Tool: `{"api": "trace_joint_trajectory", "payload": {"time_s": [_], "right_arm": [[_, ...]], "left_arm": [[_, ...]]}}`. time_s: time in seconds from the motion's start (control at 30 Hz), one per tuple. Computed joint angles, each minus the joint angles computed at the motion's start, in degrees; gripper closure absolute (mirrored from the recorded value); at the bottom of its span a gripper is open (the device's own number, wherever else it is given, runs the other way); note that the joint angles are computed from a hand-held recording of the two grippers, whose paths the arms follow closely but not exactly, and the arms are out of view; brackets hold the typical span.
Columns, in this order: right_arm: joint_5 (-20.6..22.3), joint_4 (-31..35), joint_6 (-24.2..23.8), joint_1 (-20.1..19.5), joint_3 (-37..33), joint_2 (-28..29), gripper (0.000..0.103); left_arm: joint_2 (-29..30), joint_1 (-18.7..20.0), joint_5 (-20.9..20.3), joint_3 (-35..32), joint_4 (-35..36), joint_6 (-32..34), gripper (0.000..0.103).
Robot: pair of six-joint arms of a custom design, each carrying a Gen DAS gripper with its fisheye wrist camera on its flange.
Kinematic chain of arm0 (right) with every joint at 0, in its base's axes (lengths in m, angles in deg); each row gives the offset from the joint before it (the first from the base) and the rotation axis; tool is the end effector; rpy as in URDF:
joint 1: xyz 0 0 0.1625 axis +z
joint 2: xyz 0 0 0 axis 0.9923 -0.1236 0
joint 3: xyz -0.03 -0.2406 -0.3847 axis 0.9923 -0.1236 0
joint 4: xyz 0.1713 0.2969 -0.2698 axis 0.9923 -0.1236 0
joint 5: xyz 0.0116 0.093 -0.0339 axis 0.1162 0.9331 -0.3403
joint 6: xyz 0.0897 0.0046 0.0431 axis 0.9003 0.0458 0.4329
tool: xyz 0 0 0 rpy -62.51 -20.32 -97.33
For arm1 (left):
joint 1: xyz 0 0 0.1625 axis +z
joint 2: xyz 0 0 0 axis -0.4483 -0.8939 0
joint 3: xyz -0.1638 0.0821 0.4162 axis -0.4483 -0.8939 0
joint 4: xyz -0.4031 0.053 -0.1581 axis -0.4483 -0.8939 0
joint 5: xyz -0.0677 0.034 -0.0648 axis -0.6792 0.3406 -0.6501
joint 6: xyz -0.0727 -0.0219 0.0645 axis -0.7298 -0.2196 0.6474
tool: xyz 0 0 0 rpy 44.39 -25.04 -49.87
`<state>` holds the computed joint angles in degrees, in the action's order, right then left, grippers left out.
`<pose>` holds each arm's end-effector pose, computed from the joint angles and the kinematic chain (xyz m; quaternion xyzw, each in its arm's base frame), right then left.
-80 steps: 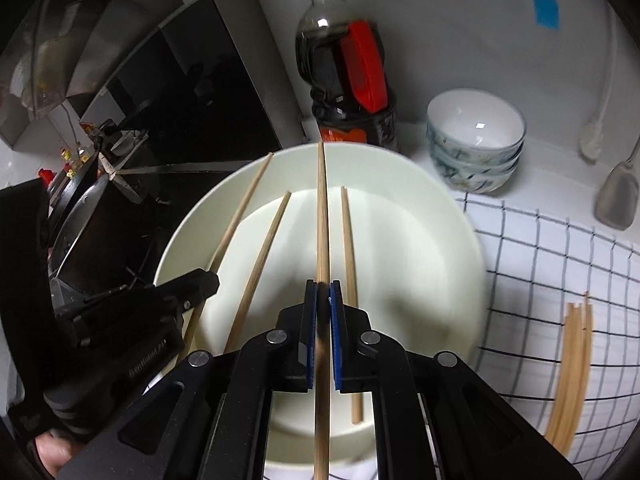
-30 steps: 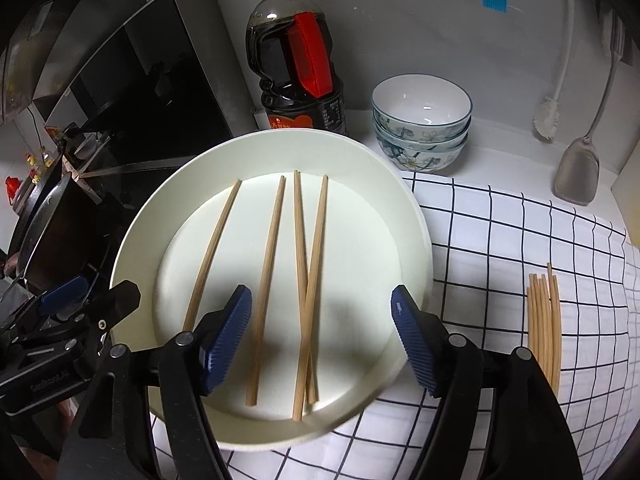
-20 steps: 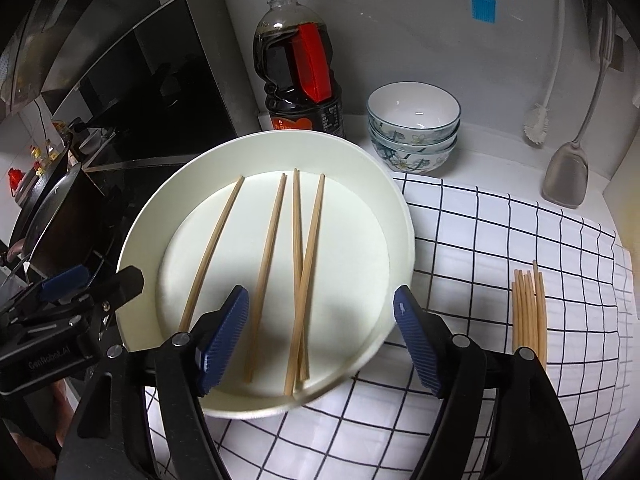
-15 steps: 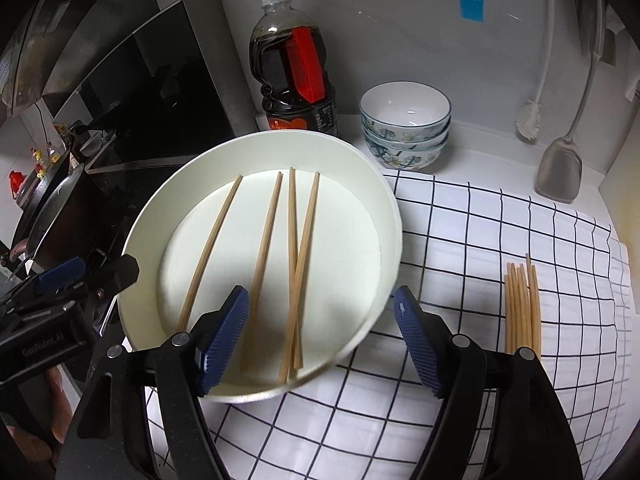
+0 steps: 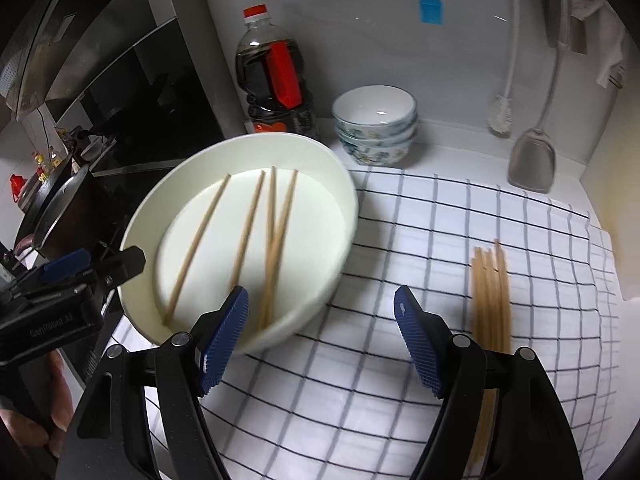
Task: Organize utensils
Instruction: 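Move both open tools back over the remaining chopstick bundle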
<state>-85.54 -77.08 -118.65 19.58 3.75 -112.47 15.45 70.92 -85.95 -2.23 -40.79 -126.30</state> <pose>0.2541 -0.7112 0.2816 0.2980 -0.9089 0.1875 0.2235 -0.3549 -0.6558 0.2059 -0.0557 0.8497 -0.3562 0.3848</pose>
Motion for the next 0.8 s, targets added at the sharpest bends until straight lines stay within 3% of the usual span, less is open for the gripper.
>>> {"api": "trace_joint_trajectory", "payload": {"time_s": [0.5,0.8], "right_arm": [[-4.49,-2.72,-0.69,-5.25,4.96,-7.61,0.031],[-6.54,-4.23,-1.49,-8.74,5.34,-9.37,0.031]], "left_arm": [[7.87,-1.95,-5.44,-4.07,-10.32,11.85,0.007],[12.77,-2.69,-8.95,-7.88,-12.37,15.91,0.007]]}}
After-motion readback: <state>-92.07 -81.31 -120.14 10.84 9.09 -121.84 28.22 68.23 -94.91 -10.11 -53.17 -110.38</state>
